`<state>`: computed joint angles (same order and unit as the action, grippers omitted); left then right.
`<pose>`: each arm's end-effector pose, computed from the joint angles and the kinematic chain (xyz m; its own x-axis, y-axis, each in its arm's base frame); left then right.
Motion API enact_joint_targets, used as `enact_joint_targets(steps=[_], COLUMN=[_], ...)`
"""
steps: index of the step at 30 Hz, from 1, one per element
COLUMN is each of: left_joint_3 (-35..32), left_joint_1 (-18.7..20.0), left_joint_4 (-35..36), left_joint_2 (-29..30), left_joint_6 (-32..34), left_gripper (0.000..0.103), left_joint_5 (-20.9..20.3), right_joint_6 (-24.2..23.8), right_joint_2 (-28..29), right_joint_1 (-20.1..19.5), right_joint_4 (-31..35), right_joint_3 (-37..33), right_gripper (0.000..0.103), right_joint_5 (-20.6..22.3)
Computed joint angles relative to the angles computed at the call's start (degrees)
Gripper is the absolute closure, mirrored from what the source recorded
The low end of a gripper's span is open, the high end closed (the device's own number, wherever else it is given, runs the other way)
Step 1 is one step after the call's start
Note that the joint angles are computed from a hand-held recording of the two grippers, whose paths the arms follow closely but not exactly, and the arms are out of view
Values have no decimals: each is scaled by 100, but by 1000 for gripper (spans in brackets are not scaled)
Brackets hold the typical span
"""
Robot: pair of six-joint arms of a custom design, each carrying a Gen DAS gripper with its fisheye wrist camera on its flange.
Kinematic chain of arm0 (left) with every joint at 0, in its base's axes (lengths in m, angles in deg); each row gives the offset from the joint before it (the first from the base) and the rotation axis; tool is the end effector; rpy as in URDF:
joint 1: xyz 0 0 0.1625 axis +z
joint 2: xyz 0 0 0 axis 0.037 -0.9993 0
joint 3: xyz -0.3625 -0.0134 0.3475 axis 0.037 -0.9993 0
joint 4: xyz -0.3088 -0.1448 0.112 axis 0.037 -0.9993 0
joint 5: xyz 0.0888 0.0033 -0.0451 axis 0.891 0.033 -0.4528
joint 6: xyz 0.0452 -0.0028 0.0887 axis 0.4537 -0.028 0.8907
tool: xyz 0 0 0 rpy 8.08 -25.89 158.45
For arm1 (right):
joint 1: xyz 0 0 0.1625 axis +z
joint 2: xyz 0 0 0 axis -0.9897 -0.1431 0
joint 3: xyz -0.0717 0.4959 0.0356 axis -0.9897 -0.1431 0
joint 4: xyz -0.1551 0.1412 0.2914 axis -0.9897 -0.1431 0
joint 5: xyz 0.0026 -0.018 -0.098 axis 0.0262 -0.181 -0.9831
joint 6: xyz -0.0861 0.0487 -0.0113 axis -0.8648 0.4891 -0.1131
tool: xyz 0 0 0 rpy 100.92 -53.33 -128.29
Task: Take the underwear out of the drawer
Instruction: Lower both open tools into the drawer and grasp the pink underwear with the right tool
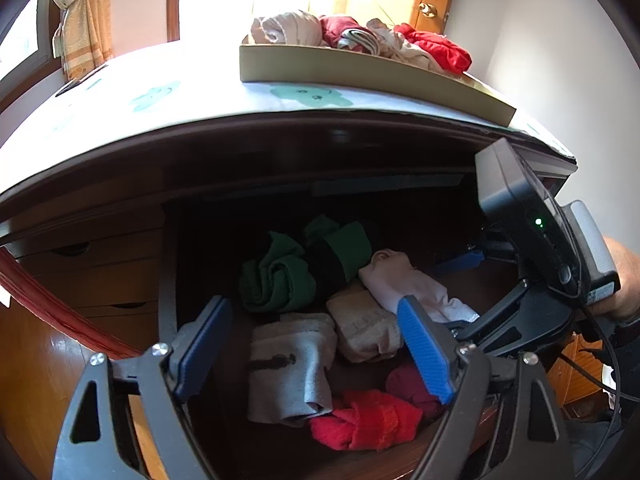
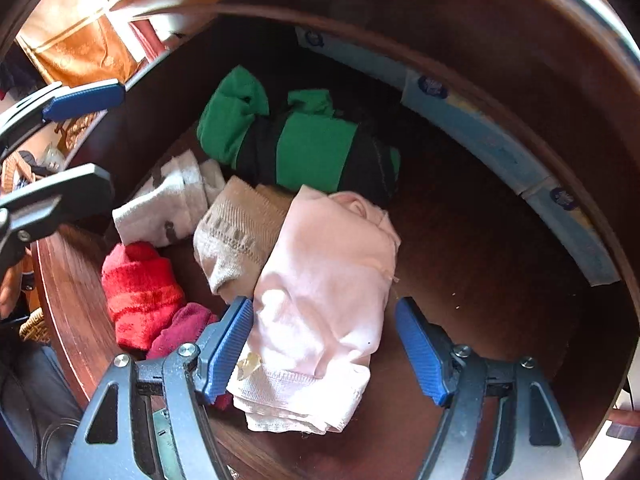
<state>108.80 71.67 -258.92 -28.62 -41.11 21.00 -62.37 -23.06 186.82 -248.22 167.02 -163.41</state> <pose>0.0419 -0.4759 0.3119 -0.7052 0.4816 -0.5204 0.6543 0.7247 -0.2160 0.2271 -0.5523 -0.0140 -0.6893 -0.4478 0.5695 -0.4795 0.8713 0.1048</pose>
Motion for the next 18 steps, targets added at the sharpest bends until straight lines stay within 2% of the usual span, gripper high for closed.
enact_joint_targets(steps=[5,13,18], left_joint_3=[20,26,41], left_joint_1=[-2,4,-14], left_joint_4=[13,51,66], left_joint_2=[-4,27,44], left_joint_6=[4,-49,-21], left_gripper=[17,16,16], left_joint_5=[-17,-24,9], right_joint_6=[199,370,209], right_joint_2=[75,107,136], right_joint_1=[-77,-80,-194], right_joint_4=[679,903,849], right_joint_3=[-352,-480,-489], right_gripper=[28,28,28], right_joint_5=[87,254,288])
